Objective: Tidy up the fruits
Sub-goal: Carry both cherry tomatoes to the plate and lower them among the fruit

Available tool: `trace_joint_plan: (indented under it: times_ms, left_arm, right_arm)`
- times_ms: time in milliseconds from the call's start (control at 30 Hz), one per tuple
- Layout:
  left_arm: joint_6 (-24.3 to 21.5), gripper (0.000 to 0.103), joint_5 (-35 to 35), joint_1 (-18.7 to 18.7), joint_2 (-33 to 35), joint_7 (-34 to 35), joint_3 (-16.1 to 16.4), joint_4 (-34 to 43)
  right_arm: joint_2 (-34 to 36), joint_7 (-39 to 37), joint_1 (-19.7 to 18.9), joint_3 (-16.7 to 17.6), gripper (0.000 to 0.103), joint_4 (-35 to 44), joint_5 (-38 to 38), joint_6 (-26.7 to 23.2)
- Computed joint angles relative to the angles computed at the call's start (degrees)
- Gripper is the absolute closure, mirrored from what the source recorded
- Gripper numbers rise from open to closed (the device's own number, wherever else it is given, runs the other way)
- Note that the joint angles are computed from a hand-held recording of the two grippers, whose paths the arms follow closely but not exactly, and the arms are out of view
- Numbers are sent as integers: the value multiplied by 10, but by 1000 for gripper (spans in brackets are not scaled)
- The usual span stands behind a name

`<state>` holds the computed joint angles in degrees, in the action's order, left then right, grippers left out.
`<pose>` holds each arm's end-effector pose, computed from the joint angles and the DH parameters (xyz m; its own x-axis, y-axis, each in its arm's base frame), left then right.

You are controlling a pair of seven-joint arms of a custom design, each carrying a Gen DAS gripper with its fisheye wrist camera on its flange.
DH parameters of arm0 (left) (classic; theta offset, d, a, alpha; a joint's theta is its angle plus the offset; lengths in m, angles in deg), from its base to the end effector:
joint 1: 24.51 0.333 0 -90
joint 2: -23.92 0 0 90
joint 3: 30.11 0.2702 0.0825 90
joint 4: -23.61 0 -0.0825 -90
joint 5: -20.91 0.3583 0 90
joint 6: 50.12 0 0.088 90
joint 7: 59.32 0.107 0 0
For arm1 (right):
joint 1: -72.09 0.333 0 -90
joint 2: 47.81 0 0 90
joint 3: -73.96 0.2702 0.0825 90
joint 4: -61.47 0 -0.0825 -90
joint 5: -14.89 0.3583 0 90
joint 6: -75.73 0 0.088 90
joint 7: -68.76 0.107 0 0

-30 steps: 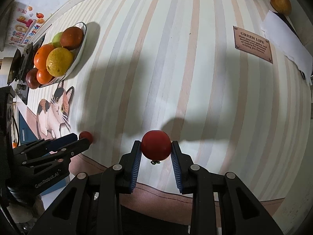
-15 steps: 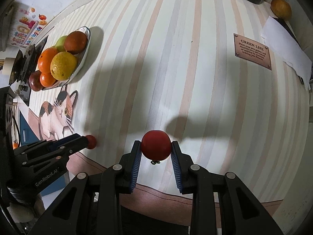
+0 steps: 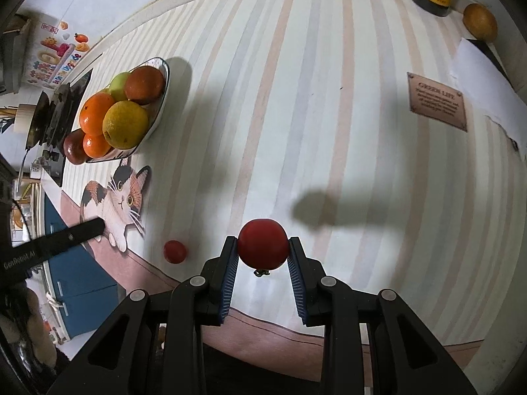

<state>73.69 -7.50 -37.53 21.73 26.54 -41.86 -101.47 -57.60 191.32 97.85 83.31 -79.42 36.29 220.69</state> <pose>0.4551 -0.2312 0.3788 -0.0633 -0.9192 0.3886 -0.9930 0.0967 0.0672 0.3872 0.2669 0.3556 -0.2152 -0.9231 -0.3188 -0.9703 0.2391 -0.0374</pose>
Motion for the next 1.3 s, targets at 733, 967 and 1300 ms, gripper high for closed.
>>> trace_joint_plan:
  times_ms: [733,967,1300]
  left_arm:
    - [-10,67,135,-39,92,-76,-44,59]
    - [-16,67,123,-25,95,-72,-41,49]
    - [11,81,142,-35,102,-85,-48,45]
  right_arm:
    - [-19,25,-3,2,70,-20,-11,-3]
    - [-26,27,-6,0,70,-22,-15,-3]
    - [-33,37,-11,2,70,-20,-32,-9]
